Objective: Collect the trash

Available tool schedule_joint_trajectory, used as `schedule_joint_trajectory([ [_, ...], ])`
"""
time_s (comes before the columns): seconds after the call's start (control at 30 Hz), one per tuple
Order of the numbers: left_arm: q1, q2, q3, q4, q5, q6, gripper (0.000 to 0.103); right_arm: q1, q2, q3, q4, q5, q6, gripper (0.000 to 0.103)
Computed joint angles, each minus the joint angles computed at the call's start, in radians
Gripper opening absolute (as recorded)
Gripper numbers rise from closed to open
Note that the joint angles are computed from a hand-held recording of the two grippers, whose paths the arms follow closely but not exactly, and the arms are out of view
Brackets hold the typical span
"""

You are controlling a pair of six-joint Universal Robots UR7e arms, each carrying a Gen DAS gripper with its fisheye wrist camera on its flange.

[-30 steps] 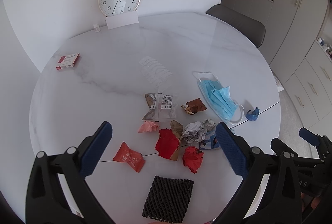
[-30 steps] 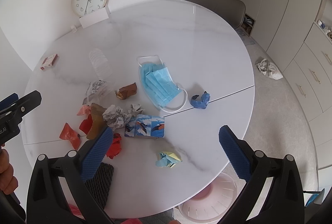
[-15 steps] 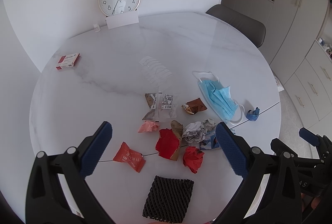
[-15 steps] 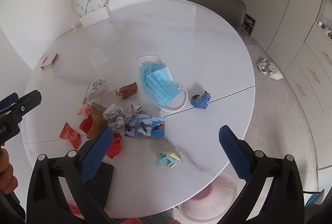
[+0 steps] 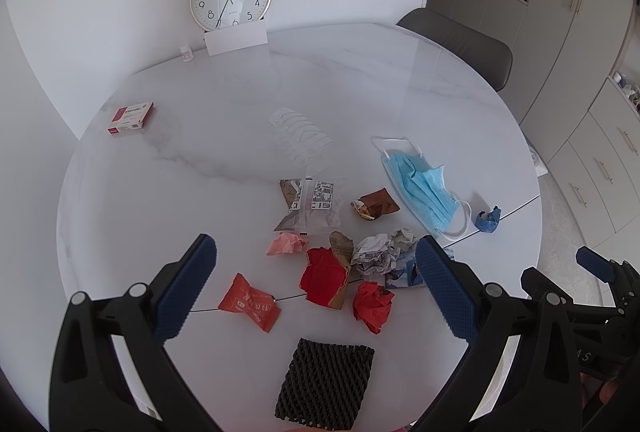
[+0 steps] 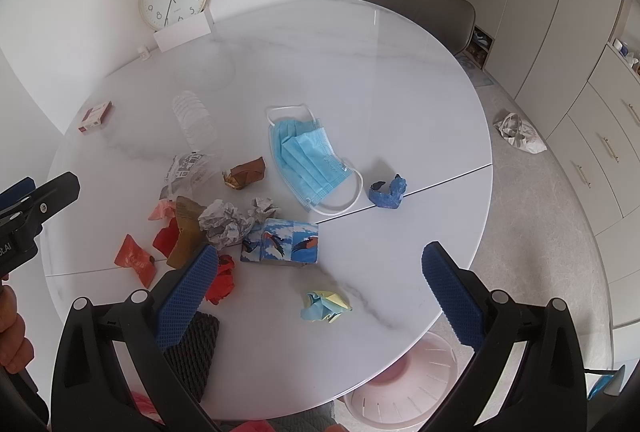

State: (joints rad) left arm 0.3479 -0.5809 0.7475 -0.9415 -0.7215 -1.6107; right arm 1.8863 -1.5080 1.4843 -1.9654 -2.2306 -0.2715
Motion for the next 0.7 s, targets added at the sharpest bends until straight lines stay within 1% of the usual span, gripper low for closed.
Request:
schedule_joint_trajectory([
  [0.17,0.0,-0.002,0.003,-0.002,-0.001,0.001,0.095,-0.001,-0.001,0.002,0.0,0.002,-0.001,0.101],
  [0.27,0.0,-0.014,0.026,-0.022,-0.002,0.013,0.095,-0.009,0.0,0.006,-0.001,0.019,-0.008,0.101],
  [0.37,0.002,-0.042,0.086,-0.084,0.002,0.062,0.095,-0.032,0.014,0.013,-0.021,0.037,-0.053,0.101],
  [0.47,0.01,-0.082,0.176,-0.182,-0.004,0.159,0.095,-0.058,0.055,0.007,-0.055,0.022,-0.108,0.101],
  [0.53,0.013,-0.103,0.226,-0.211,-0.007,0.182,0.095,-0.081,0.103,-0.006,-0.08,-0.005,-0.145,0.101],
  [0.6,0.02,-0.127,0.279,-0.258,-0.022,0.214,0.095,-0.099,0.155,-0.04,-0.065,-0.013,-0.151,0.101],
  [0.7,0.031,-0.173,0.37,-0.329,-0.055,0.243,0.095,-0.124,0.242,-0.112,-0.032,0.021,-0.137,0.099],
])
